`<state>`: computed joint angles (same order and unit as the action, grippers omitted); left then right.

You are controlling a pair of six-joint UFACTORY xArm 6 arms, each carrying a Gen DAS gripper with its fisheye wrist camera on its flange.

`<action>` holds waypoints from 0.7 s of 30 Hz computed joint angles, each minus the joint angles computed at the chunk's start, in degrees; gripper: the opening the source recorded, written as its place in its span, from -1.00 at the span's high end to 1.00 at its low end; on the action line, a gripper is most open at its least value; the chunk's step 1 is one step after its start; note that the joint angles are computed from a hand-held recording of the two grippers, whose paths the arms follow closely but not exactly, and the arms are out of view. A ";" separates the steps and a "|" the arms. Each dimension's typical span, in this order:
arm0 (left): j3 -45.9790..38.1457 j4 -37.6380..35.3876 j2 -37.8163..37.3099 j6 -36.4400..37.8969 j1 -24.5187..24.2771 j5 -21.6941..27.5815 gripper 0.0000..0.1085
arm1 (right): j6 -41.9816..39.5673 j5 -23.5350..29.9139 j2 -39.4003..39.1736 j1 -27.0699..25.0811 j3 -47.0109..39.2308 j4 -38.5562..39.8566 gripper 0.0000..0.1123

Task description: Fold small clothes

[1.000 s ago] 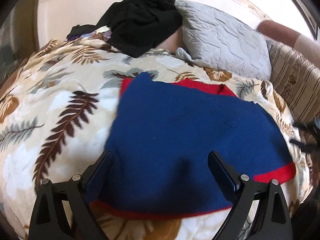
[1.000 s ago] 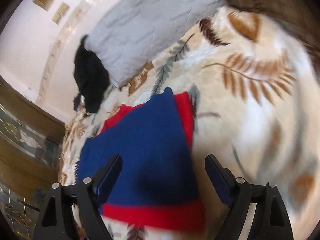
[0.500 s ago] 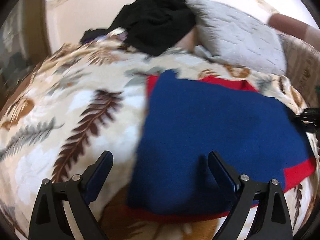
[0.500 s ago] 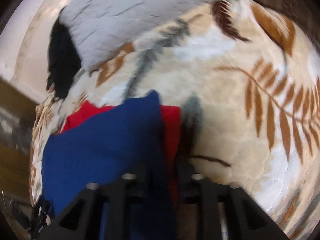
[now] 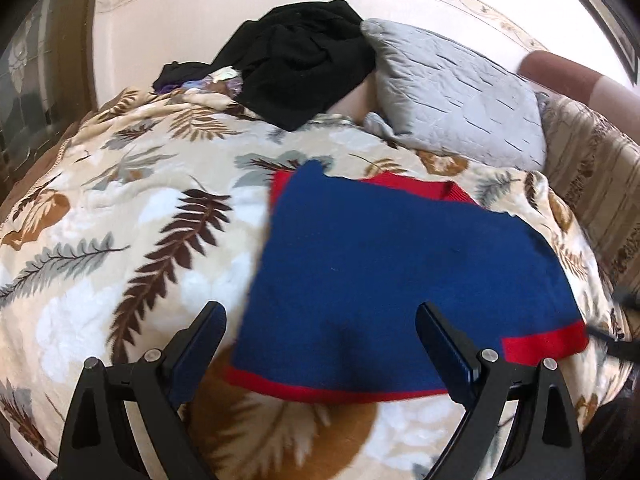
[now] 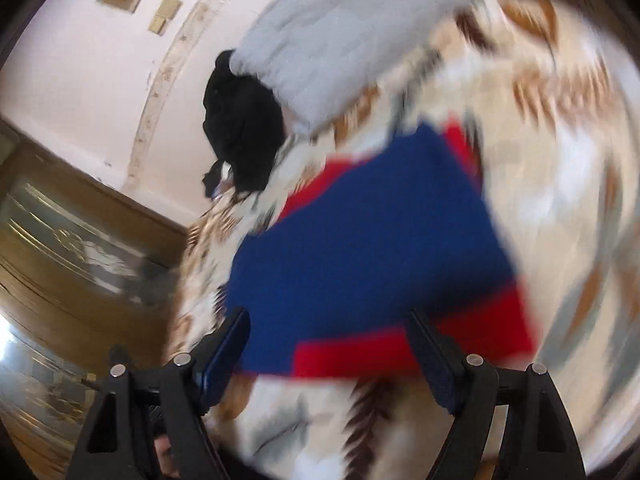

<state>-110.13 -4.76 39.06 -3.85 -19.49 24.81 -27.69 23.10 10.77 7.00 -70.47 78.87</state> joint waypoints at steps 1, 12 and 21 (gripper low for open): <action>-0.24 0.01 0.12 0.07 -0.26 0.24 -0.76 | -0.73 -0.01 -0.46 0.44 1.96 2.87 -0.48; -5.27 7.74 2.15 -6.74 -2.58 8.39 -0.76 | -3.81 -2.03 2.29 -2.25 1.71 15.97 -0.48; -11.45 10.08 5.66 -8.27 -3.22 12.54 -0.76 | -2.06 -4.80 3.53 -2.57 0.05 14.95 -0.48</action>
